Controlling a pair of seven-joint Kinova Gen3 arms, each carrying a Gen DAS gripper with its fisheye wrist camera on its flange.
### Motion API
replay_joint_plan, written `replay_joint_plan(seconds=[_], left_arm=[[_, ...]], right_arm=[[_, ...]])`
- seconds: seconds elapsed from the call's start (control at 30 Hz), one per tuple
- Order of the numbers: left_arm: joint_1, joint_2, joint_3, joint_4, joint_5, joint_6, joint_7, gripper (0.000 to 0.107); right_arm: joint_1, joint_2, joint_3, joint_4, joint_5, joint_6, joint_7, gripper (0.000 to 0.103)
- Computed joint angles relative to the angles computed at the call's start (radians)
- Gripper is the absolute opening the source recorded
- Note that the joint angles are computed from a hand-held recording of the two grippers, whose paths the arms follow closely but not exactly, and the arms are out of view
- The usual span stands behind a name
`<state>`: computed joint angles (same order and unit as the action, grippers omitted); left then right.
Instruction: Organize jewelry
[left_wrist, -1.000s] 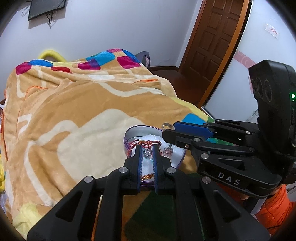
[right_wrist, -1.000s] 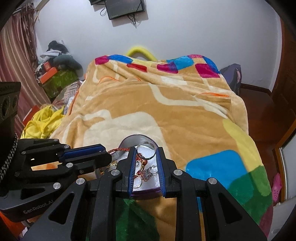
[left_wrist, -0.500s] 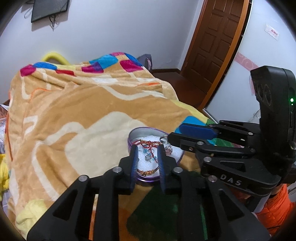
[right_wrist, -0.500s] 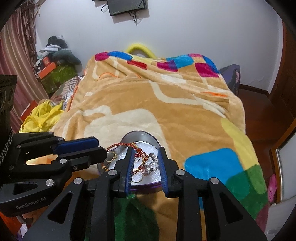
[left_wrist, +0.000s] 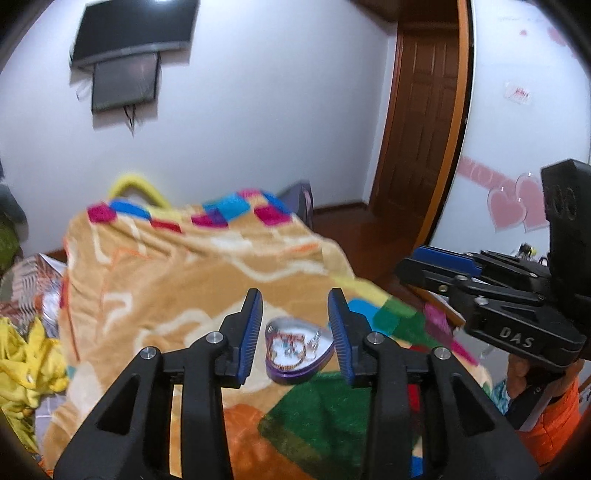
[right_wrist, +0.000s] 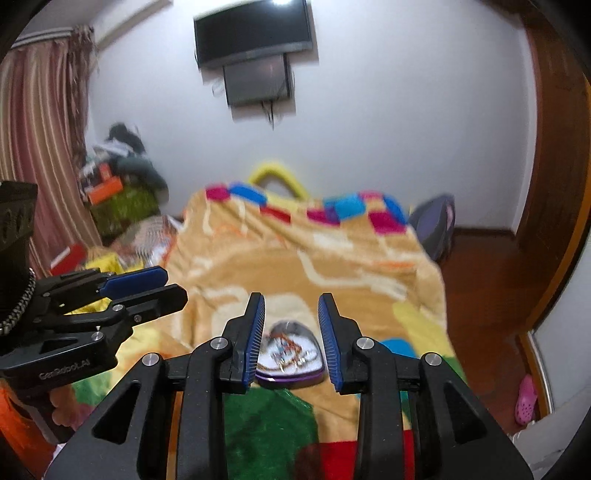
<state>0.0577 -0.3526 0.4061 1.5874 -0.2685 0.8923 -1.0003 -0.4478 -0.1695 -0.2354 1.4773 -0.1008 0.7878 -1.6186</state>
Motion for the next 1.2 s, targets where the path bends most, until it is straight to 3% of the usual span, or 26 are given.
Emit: replay_joint_plan(seconds=[0.2, 0.33, 0.5, 0.57, 0.63, 0.73, 0.83, 1.03, 1.2], left_arm=[[-0.119, -0.123, 0.146, -0.037, -0.080, 0.011, 0.067, 0.047], [-0.200, -0.211, 0.197, -0.048, -0.062, -0.002, 0.067, 0.058], [-0.305, -0.316, 0.234, -0.045, -0.030, -0.009, 0.065, 0.077], [-0.326, -0.353, 0.226, -0.031, -0.005, -0.025, 0.066, 0.093], [-0.344, -0.379, 0.216, -0.024, 0.022, -0.031, 0.062, 0.097], [-0.374, -0.407, 0.211, -0.025, 0.055, -0.014, 0.040, 0.098], [-0.405, -0.435, 0.212, -0.023, 0.087, 0.000, 0.014, 0.098], [-0.431, -0.462, 0.191, -0.014, 0.163, 0.008, -0.046, 0.098], [-0.462, -0.480, 0.176, -0.010, 0.221, 0.009, -0.088, 0.099]], right_arm=[[0.032, -0.158, -0.032, 0.075, 0.025, -0.114, -0.059, 0.027], [0.078, -0.238, -0.081, 0.119, 0.059, -0.179, -0.095, 0.029], [0.169, -0.318, -0.161, 0.180, 0.100, -0.271, -0.151, 0.047], [0.229, -0.341, -0.207, 0.198, 0.123, -0.301, -0.179, 0.054], [0.285, -0.364, -0.245, 0.211, 0.138, -0.322, -0.209, 0.064], [0.348, -0.396, -0.280, 0.229, 0.140, -0.348, -0.253, 0.086], [0.419, -0.431, -0.317, 0.245, 0.141, -0.365, -0.296, 0.098], [0.454, -0.437, -0.347, 0.231, 0.144, -0.342, -0.308, 0.100], [0.422, -0.460, -0.316, 0.255, 0.137, -0.324, -0.299, 0.100]])
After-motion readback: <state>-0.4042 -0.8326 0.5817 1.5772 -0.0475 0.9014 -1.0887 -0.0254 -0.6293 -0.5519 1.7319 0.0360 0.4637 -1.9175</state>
